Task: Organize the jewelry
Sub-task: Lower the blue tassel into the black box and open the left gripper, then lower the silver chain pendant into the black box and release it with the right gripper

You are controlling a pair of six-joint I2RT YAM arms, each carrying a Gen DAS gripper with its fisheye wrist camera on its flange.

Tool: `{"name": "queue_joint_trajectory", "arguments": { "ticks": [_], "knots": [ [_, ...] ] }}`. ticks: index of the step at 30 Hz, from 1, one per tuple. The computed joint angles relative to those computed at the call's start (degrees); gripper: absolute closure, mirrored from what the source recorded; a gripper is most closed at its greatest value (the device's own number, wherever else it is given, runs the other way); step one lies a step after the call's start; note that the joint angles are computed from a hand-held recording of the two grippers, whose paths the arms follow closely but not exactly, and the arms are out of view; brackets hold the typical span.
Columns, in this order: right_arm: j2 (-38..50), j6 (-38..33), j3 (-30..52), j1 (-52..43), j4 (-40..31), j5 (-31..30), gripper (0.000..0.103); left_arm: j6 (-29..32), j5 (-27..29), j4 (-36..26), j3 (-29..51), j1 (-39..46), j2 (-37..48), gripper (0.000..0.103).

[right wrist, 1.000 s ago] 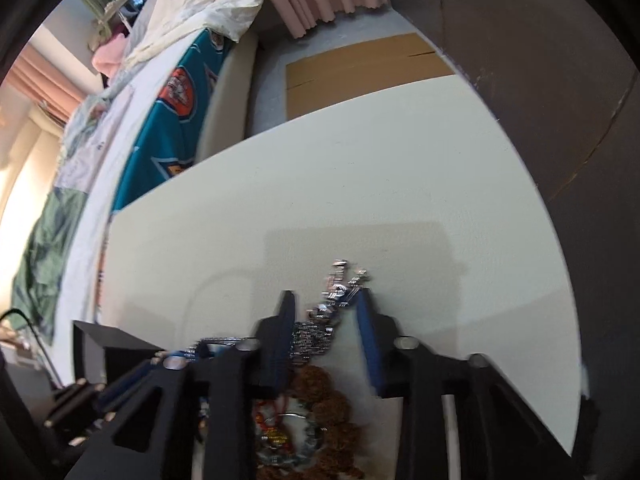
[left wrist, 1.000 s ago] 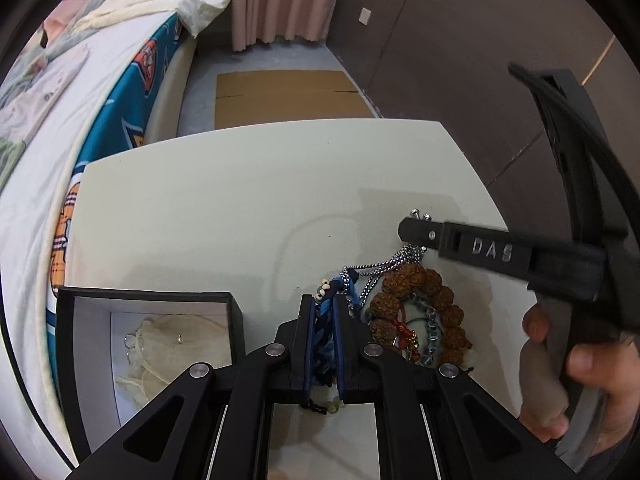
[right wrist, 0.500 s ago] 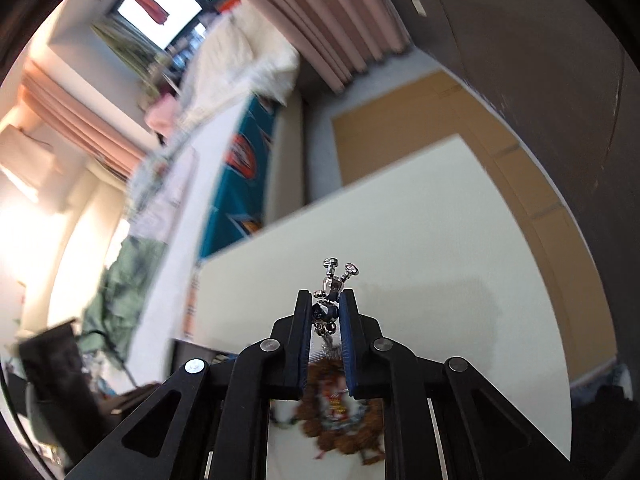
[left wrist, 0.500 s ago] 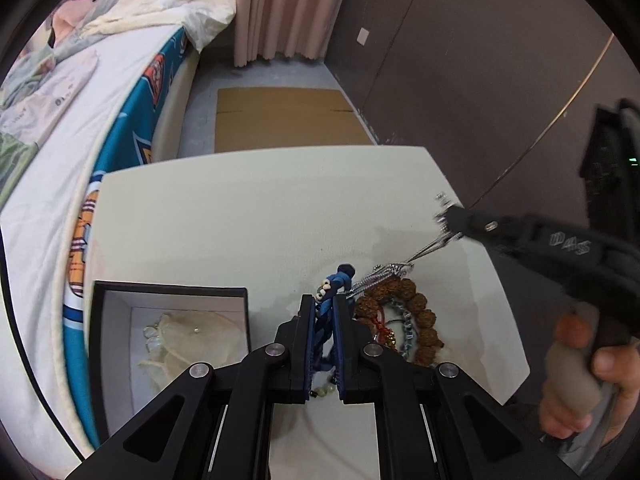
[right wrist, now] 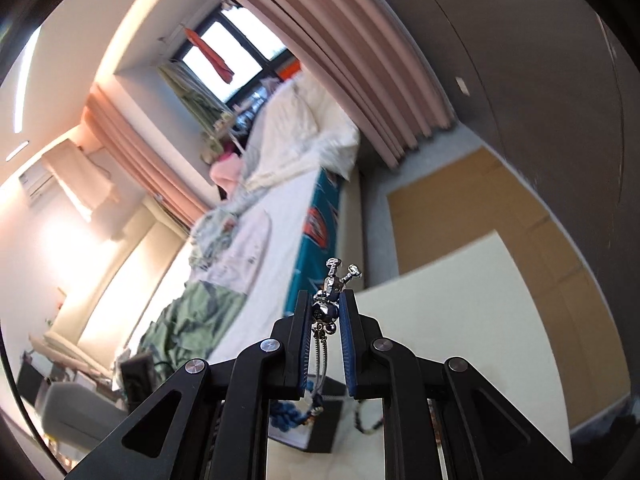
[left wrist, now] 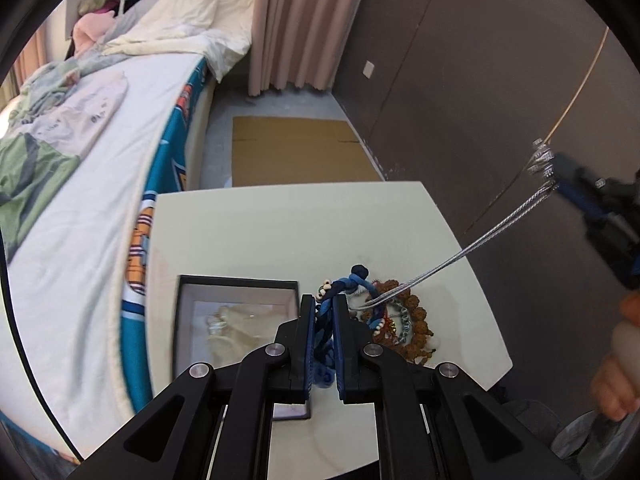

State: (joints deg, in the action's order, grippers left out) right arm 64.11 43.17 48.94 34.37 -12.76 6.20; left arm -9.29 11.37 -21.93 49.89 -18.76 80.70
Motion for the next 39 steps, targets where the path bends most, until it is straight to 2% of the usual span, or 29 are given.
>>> {"name": "queue_joint_trajectory", "arguments": {
  "ticks": [6,11,17,24,34,37,38,39],
  "knots": [
    [-0.1,-2.7,10.7,5.9,-8.1,7.2,0.089,1.7,3.0,-2.5,-1.2,5.6,-4.8,0.095],
    [3.4,-5.8,22.2,12.2,-14.4,14.4,0.088,2.9,5.5,-3.8,-2.2,10.4,-7.6,0.095],
    [9.8,-9.1,35.1,16.9,-19.8,19.1,0.088,4.8,8.9,-4.1,-3.9,15.7,-9.4,0.095],
    [17.9,-11.9,47.4,21.1,-24.9,22.6,0.088,5.8,13.2,-2.0,-5.8,19.3,-6.3,0.095],
    [22.1,-12.4,51.6,22.7,-27.7,24.4,0.088,4.8,16.3,3.6,-4.6,17.4,3.0,0.095],
    [23.3,-12.3,53.6,22.6,-28.7,24.1,0.088,6.0,16.3,2.0,-2.1,16.5,6.9,0.093],
    [23.7,-12.2,53.8,22.7,-28.6,24.0,0.088,6.1,17.2,1.5,-1.8,16.9,7.6,0.088],
    [24.0,-12.3,54.2,22.8,-28.7,23.9,0.088,6.1,18.1,1.4,-1.8,17.5,7.7,0.074]
  ]
}}
